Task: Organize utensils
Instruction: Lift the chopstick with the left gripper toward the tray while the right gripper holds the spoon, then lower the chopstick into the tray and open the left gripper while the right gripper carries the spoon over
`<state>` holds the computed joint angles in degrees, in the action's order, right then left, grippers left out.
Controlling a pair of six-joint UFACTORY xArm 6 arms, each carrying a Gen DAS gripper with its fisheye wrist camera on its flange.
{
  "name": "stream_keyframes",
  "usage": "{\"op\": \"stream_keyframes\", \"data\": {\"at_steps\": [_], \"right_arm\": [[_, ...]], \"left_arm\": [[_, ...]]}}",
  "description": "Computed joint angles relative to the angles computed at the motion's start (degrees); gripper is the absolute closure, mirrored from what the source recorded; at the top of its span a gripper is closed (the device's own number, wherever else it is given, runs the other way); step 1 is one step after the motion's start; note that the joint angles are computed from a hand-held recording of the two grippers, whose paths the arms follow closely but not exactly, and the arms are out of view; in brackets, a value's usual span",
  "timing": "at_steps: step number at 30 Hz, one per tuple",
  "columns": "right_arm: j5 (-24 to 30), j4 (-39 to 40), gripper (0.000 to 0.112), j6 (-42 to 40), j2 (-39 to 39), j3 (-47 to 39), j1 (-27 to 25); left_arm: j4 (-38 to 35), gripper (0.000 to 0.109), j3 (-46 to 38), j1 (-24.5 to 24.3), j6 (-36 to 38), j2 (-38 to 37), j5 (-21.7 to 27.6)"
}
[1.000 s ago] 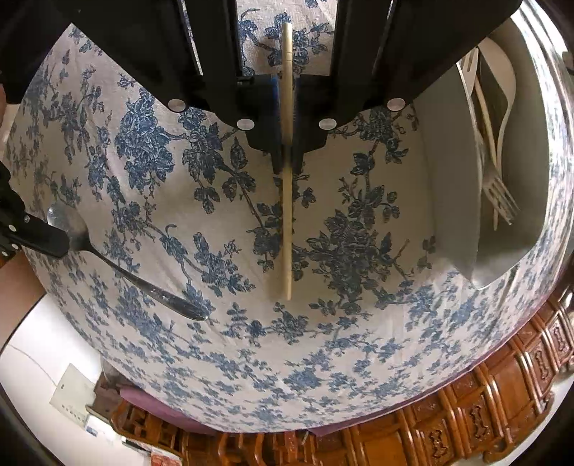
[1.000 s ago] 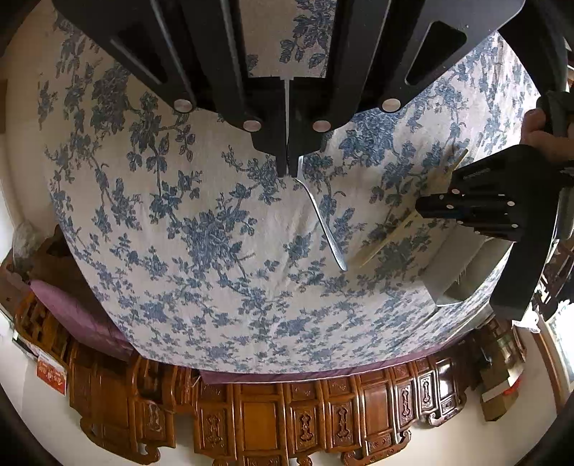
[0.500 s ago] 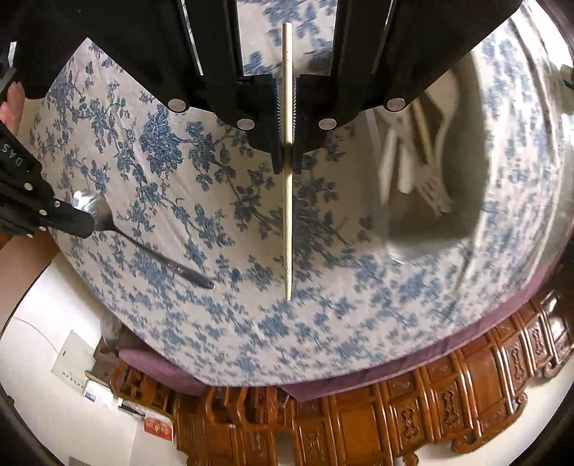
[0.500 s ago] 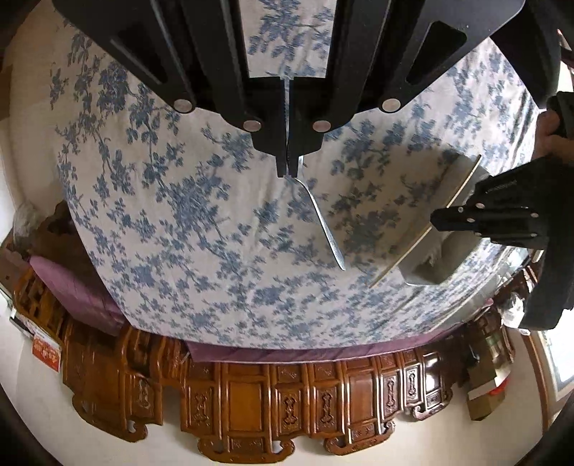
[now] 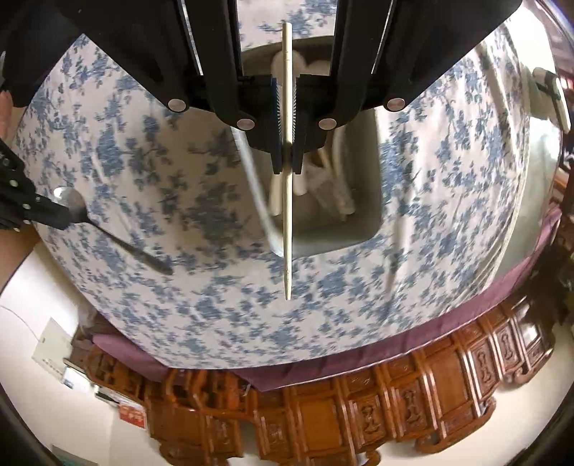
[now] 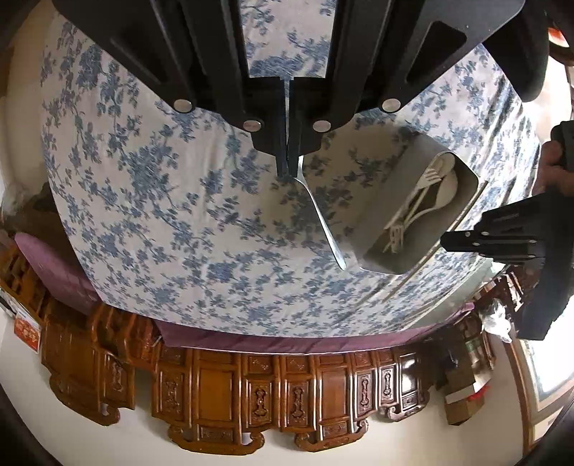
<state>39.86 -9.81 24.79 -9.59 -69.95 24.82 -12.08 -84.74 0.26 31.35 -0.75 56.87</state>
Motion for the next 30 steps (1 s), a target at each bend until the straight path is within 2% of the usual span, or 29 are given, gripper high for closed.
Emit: {"op": "stream_keyframes", "data": {"at_steps": [10,13,18,20,24,26,30], "right_arm": [[0.8,-0.1,0.111,1.3,5.2,-6.4,2.9],[1.2,-0.3,0.111,1.6,6.8,-8.1,3.9],[2.4,-1.5,0.111,3.0,9.2,-11.1,5.8],[3.0,-2.1,0.111,3.8,10.8,-13.0,6.6],[4.3,-3.0,0.110,4.6,14.3,-17.2,8.3],[5.2,-3.5,0.110,5.0,16.4,-19.6,9.1],[8.4,-5.5,0.111,6.0,21.4,-25.9,10.6]], "left_arm": [[1.4,0.103,-0.8,1.5,-1.8,3.2,-0.1],[0.5,0.090,-0.3,2.1,-1.5,3.0,-0.5],[-1.8,0.086,0.0,3.9,-0.2,2.0,-0.9],[-3.0,0.076,0.5,4.8,0.9,1.2,-1.3],[-4.5,0.067,1.3,6.7,3.1,-0.4,-2.3],[-5.5,0.055,2.2,7.9,4.4,-1.4,-3.7],[-8.4,0.045,2.6,10.1,6.7,-2.5,-4.8]]}}
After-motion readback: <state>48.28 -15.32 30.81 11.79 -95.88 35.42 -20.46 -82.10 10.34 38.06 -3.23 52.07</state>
